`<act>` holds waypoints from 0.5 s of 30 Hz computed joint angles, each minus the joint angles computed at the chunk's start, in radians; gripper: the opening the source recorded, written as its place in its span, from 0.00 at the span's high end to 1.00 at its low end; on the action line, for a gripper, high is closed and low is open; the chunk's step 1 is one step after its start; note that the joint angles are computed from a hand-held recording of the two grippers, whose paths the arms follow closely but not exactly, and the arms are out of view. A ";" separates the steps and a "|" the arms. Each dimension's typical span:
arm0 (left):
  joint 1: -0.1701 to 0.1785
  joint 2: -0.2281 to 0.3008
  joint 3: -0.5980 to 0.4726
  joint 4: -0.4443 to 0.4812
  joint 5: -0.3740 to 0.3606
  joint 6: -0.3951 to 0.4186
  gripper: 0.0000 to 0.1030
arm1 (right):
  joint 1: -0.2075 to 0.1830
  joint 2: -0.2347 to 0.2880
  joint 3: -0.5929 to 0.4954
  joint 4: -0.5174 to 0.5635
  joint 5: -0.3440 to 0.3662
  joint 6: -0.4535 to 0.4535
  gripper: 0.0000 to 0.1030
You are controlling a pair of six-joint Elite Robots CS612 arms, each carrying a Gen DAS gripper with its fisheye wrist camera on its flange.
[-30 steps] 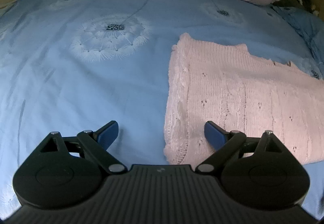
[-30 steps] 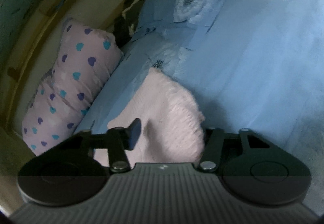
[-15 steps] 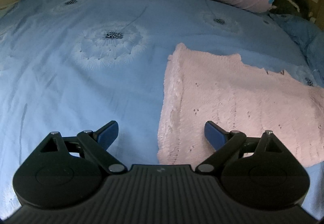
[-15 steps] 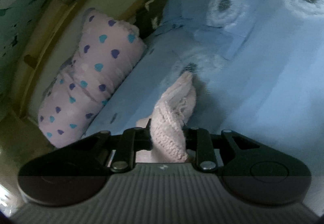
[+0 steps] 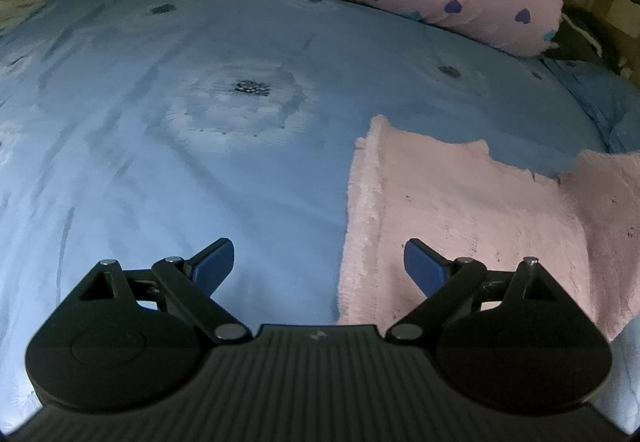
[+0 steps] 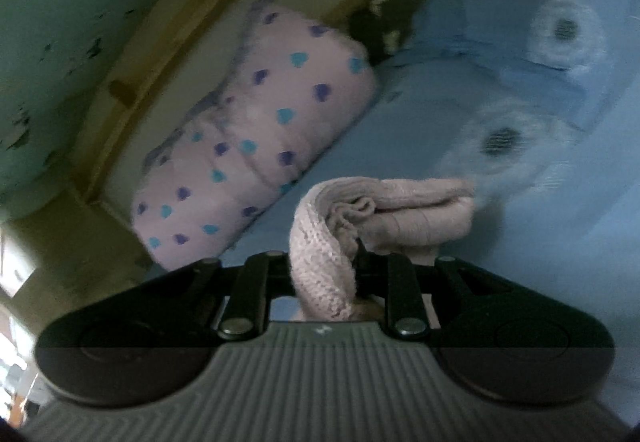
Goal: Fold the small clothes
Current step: 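Lift the cardigan end and fold it over the rest with the right gripper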
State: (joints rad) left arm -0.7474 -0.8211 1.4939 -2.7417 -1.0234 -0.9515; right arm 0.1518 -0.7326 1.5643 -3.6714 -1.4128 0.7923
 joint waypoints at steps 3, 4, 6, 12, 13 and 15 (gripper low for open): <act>0.003 -0.005 0.009 -0.003 -0.004 -0.020 0.08 | 0.021 0.006 -0.025 -0.004 0.019 -0.033 0.78; 0.003 -0.007 0.011 -0.002 -0.006 -0.027 0.08 | 0.029 0.010 -0.035 0.000 0.025 -0.045 0.78; 0.005 -0.008 0.012 0.000 -0.013 -0.037 0.08 | 0.049 0.021 -0.055 0.020 0.026 -0.093 0.78; 0.008 -0.018 0.031 -0.015 -0.012 -0.048 0.08 | 0.087 0.071 -0.091 0.108 0.029 -0.125 0.78; 0.010 -0.021 0.037 -0.016 -0.012 -0.058 0.08 | 0.088 0.079 -0.095 0.105 0.035 -0.108 0.78; 0.014 -0.027 0.049 -0.024 -0.015 -0.075 0.08 | 0.091 0.097 -0.102 0.106 0.041 -0.077 0.78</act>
